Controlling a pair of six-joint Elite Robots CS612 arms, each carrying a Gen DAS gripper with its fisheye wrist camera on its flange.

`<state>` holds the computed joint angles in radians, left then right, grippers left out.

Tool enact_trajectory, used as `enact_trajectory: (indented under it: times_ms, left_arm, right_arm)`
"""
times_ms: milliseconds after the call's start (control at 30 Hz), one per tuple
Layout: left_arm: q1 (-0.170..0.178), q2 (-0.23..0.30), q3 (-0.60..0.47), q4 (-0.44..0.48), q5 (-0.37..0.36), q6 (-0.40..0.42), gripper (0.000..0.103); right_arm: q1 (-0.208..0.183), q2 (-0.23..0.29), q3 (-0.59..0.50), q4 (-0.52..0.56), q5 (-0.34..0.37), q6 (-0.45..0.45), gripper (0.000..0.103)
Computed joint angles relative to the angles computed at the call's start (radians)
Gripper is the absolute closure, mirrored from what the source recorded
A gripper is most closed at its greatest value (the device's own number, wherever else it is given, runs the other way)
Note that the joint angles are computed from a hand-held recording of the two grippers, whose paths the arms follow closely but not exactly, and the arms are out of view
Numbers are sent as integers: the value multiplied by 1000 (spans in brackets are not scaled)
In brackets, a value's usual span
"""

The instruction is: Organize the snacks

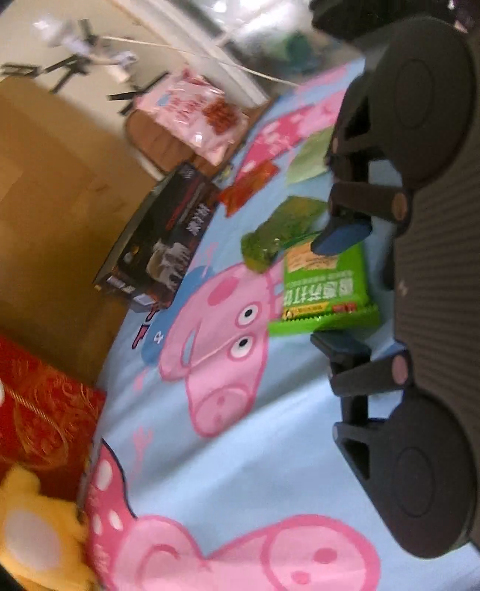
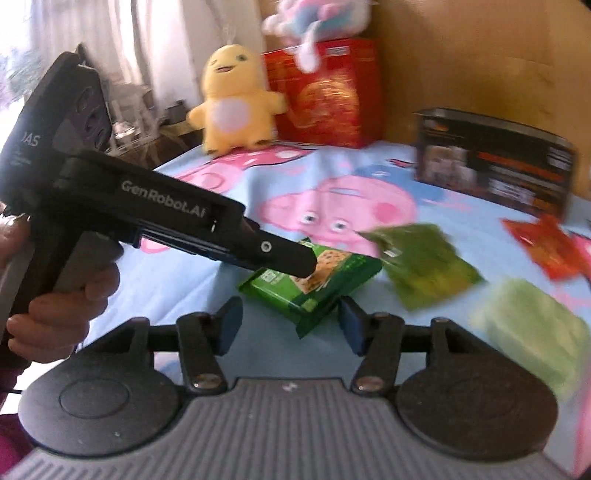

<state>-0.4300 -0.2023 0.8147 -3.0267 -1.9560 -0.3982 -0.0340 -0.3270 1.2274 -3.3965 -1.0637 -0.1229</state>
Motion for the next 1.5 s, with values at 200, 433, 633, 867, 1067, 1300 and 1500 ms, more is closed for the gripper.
enact_trajectory:
  times_ms: [200,433,633,867,1067,1300,1500]
  left_arm:
    - [-2,49,-104,43,-30,-38,55]
    - [-9,75,-152,43,0,-15,55]
    - [2,87,-166,30,-41,-77,55]
    - [17,55,-93,-29,-36,-110,54]
    - [17,53,-89,-23,-39,-110,54]
    - [13,52,-91,-11,-52,-94,54]
    - [12,46,-86,-6,-45,-84,54]
  right_arm:
    - [-16,46,-107,38,-39,111,32]
    - [-20,-5,30,-79,-127,66,32]
    - [-27,-27,16,-93,-242,12,34]
    - [-16,26,-160,200,-293,-94,33]
    - [-36,49,-212,274,-176,-16,57]
    - [-114,67,-216,256,126,458,101]
    - [-128,40,-131,95,-33,573,95]
